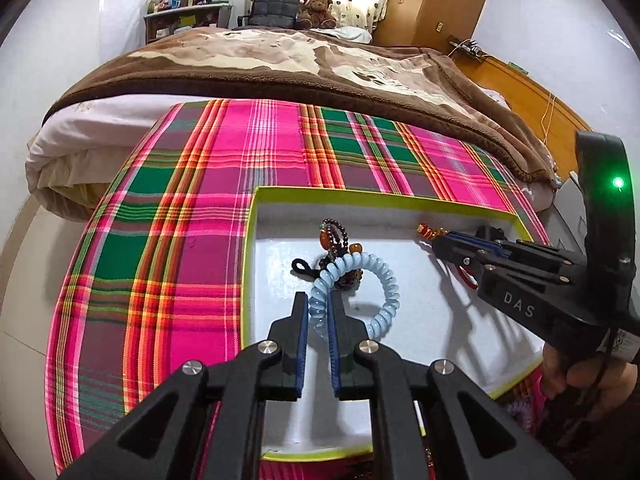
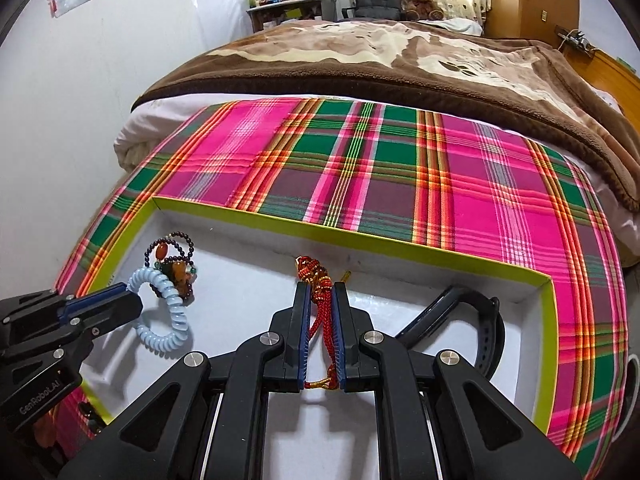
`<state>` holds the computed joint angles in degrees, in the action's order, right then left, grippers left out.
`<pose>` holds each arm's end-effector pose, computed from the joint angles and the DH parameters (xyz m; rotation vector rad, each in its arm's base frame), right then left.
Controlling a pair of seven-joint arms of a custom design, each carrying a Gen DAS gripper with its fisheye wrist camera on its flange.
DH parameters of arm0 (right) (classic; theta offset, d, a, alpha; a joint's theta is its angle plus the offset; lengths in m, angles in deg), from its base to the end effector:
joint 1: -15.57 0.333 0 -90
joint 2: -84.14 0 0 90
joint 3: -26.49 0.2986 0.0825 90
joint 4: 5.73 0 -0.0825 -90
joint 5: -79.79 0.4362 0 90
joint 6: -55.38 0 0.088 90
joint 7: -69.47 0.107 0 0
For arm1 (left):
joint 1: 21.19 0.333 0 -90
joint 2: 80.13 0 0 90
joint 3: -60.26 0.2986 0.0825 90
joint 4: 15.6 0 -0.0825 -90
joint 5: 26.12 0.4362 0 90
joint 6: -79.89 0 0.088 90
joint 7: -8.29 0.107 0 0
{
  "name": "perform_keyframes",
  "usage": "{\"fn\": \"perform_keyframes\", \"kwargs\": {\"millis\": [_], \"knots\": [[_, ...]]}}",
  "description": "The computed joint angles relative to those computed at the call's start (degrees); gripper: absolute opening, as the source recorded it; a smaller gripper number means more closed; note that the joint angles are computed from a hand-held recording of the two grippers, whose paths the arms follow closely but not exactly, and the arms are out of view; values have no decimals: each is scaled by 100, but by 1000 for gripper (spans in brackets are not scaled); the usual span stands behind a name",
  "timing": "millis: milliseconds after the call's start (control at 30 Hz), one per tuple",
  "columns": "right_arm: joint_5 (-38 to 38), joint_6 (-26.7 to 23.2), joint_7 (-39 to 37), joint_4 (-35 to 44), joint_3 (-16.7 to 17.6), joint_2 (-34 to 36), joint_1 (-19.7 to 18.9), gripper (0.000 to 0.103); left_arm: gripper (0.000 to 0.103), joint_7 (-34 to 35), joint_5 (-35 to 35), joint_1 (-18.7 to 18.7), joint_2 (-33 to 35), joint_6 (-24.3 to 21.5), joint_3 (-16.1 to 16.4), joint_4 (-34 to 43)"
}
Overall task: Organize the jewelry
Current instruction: 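Lower the blue coil with the left tool into the box while the right tool drops the red cord there, then move the right tool to the lilac coil hair tie and grasp it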
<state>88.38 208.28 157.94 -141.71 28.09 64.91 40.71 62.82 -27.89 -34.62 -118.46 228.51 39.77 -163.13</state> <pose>0.4842 0.2396 0.4846 -2.1027 1.4189 -0.3337 0.3807 -0.2617 0.5075 -1.9488 1.8617 -0.8418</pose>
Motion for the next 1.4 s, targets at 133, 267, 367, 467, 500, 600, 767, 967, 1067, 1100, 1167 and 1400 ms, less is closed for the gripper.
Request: {"fn": "perform_keyframes", "kwargs": {"millis": [133,267,367,467,500,600,767,967,1067,1100,1167,1400], "knots": [[-22,-55,62,38,20,30,-17,11,11,-57,-2,28,22,-74,-8,30],[32,-9,28,37,-4,30,-4,13,17,-102,16,24,-4,-70,3,17],[87,22,-5,17,-19,11,16,16,30,-100,14,14,-38,-31,3,-6],[95,63,-2,-24,-13,-38,19,20,31,-129,11,14,-69,-62,-10,-4],[95,70,10,-31,-14,-52,19,21,32,-128,13,11,-89,-60,-8,-11],[191,129,-13,-97,-65,-150,63,43,41,-118,-23,-30,-175,-3,14,-52],[217,195,-8,-223,-93,-370,103,44,42,-145,28,-35,-368,7,-52,-98],[199,275,44,-537,-159,-815,175,44,49,-26,-101,-222,-677,5,-10,-259],[333,408,-149,-872,-361,-1250,378,44,50,-65,-169,-292,-1004,23,-52,-450],[343,438,-175,-978,-400,-1379,410,44,50,-89,-192,-320,-1138,31,-61,-532],[308,466,-166,-1244,-435,-1699,428,44,51,-120,-278,-416,-1399,83,-41,-715],[152,227,-139,-2146,-565,-2892,533,44,57,-269,-539,-753,-2086,82,-56,-1221]]}}
